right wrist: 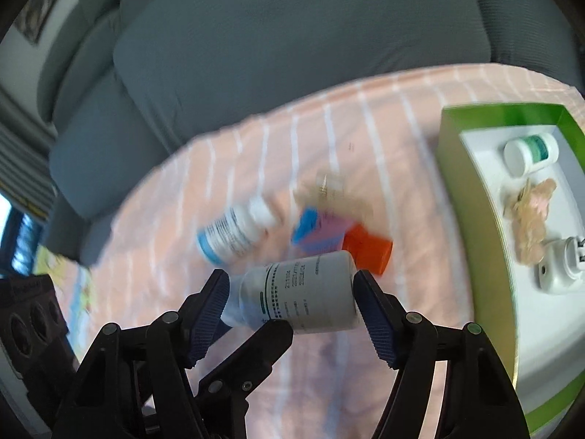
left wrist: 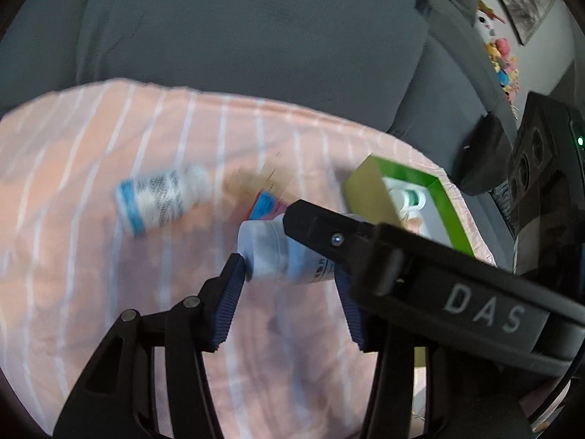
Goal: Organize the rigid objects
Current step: 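Carry the grey-label bottle with the right gripper over the tray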
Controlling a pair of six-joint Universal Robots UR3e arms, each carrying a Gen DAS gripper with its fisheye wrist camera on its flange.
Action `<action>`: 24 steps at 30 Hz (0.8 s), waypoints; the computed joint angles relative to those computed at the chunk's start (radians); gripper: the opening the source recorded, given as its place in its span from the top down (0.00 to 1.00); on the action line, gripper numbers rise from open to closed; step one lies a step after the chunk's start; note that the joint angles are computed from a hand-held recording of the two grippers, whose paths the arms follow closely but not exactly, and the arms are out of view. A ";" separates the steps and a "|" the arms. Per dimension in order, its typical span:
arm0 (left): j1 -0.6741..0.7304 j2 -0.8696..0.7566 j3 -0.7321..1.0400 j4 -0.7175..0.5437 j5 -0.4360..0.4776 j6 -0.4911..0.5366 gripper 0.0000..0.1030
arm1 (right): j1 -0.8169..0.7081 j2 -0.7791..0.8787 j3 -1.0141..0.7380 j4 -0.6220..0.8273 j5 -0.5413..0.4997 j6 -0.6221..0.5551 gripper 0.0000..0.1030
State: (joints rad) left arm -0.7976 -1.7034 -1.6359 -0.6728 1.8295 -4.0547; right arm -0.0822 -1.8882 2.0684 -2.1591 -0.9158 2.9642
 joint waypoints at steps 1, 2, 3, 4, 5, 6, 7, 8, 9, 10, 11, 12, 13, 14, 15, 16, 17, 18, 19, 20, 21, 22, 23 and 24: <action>0.000 -0.018 0.031 -0.008 0.004 0.012 0.53 | -0.033 -0.016 0.005 0.016 0.029 -0.010 0.29; 0.000 -0.032 0.056 -0.015 0.005 0.018 0.53 | -0.066 -0.034 0.012 0.034 0.057 -0.018 0.29; -0.001 -0.046 0.077 -0.016 0.007 0.027 0.53 | -0.088 -0.042 0.016 0.041 0.077 -0.020 0.29; -0.007 -0.071 0.116 -0.021 0.014 0.039 0.53 | -0.120 -0.059 0.020 0.058 0.101 -0.028 0.29; -0.016 -0.097 0.154 -0.032 0.021 0.042 0.53 | -0.138 -0.071 0.022 0.064 0.112 -0.031 0.29; -0.025 -0.120 0.191 -0.041 0.030 0.051 0.53 | -0.171 -0.099 0.029 0.082 0.128 -0.049 0.29; -0.036 -0.145 0.229 -0.047 0.040 0.063 0.53 | -0.199 -0.126 0.036 0.100 0.140 -0.069 0.29; -0.042 -0.164 0.252 -0.043 0.047 0.075 0.53 | -0.238 -0.161 0.045 0.128 0.156 -0.097 0.29; -0.052 -0.186 0.288 -0.054 0.058 0.083 0.53 | -0.259 -0.180 0.051 0.142 0.167 -0.105 0.29; -0.059 -0.211 0.325 -0.061 0.063 0.096 0.53 | -0.297 -0.209 0.056 0.180 0.186 -0.127 0.29; -0.063 -0.236 0.363 -0.066 0.061 0.108 0.53 | -0.344 -0.241 0.059 0.237 0.208 -0.163 0.29; -0.065 -0.258 0.395 -0.072 0.052 0.117 0.53 | -0.380 -0.257 0.053 0.283 0.223 -0.195 0.29; -0.068 -0.285 0.434 -0.079 0.043 0.125 0.53 | -0.420 -0.287 0.056 0.330 0.236 -0.221 0.29; -0.070 -0.310 0.464 -0.080 0.040 0.131 0.53 | -0.469 -0.315 0.056 0.385 0.251 -0.249 0.29; -0.074 -0.336 0.498 -0.084 0.038 0.141 0.53 | -0.494 -0.330 0.055 0.415 0.258 -0.264 0.29; -0.080 -0.357 0.529 -0.089 0.037 0.149 0.53 | -0.537 -0.351 0.052 0.470 0.269 -0.295 0.29; -0.087 -0.383 0.565 -0.095 0.035 0.162 0.53 | -0.566 -0.368 0.054 0.507 0.277 -0.318 0.29; -0.094 -0.413 0.608 -0.104 0.031 0.176 0.53 | -0.609 -0.389 0.052 0.568 0.286 -0.361 0.29; -0.098 -0.438 0.646 -0.114 0.025 0.182 0.53 | -0.649 -0.407 0.047 0.624 0.293 -0.400 0.29; -0.100 -0.468 0.691 -0.127 0.011 0.191 0.53 | -0.699 -0.429 0.039 0.695 0.298 -0.449 0.29; -0.101 -0.494 0.732 -0.141 0.001 0.195 0.53 | -0.720 -0.433 0.040 0.712 0.299 -0.462 0.29; -0.104 -0.526 0.784 -0.162 -0.007 0.201 0.53 | -0.761 -0.445 0.037 0.755 0.302 -0.492 0.29; -0.107 -0.555 0.833 -0.185 -0.009 0.207 0.53 | -0.787 -0.446 0.030 0.789 0.303 -0.518 0.29; -0.110 -0.586 0.886 -0.209 -0.011 0.215 0.53 | -0.822 -0.444 0.024 0.826 0.303 -0.547 0.29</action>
State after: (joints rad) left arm -0.9080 -2.2899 -0.7503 -0.8823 1.8185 -3.8397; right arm -0.9039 -2.3320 2.0923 -1.3329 -0.6126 2.4171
